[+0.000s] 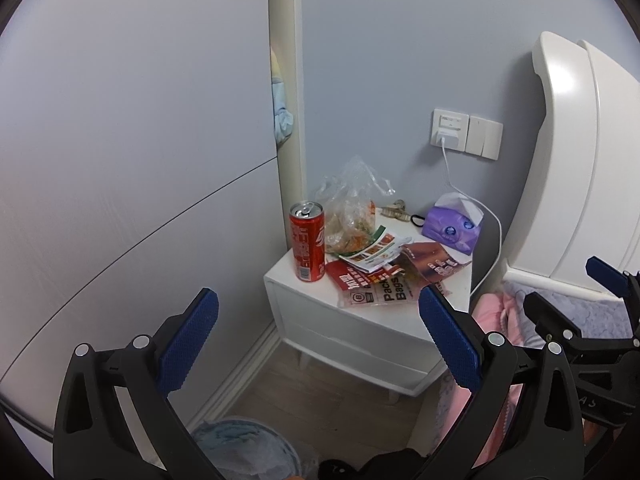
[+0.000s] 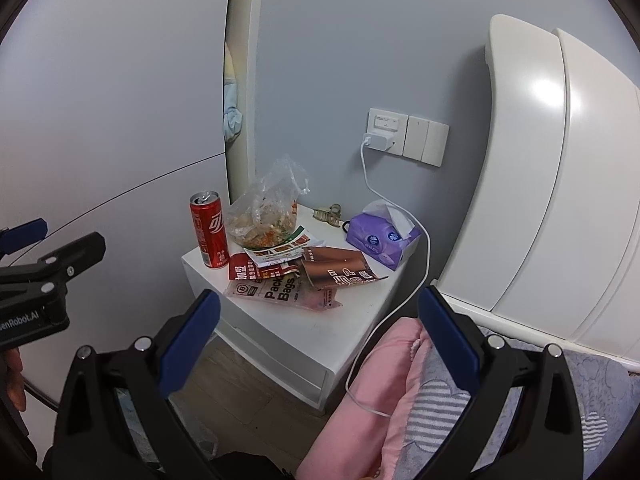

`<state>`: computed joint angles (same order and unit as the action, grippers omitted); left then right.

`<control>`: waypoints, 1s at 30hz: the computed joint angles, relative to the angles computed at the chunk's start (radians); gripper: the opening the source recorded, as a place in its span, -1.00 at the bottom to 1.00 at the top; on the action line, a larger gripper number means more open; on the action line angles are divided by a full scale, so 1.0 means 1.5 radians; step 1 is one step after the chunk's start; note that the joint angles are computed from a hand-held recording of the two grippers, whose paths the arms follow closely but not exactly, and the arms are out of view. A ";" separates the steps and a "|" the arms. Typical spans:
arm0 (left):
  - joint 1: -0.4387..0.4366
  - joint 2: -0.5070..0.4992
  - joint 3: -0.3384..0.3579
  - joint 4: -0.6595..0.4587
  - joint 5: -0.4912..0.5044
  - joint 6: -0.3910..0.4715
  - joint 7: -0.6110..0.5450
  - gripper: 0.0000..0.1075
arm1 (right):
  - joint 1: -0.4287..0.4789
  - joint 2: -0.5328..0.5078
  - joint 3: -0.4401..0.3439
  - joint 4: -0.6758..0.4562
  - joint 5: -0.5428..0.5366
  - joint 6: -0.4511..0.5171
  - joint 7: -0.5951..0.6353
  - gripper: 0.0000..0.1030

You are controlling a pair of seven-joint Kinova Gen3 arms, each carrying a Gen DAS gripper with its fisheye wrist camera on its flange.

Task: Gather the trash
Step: 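Move the right tool toward the red soda can on the nightstand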

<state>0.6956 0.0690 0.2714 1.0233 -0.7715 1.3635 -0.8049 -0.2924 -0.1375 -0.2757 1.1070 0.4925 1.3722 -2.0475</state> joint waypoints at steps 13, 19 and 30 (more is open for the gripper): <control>0.023 -0.019 0.019 0.012 -0.021 0.008 -0.004 0.81 | 0.003 -0.009 -0.016 -0.010 -0.002 0.025 -0.028 0.87; -0.008 -0.038 0.031 0.037 0.006 -0.003 -0.001 0.81 | 0.001 -0.011 -0.023 -0.006 0.007 0.024 -0.027 0.87; -0.020 -0.029 0.038 0.028 0.005 0.004 -0.010 0.81 | 0.007 -0.017 -0.011 0.005 -0.020 0.004 -0.009 0.87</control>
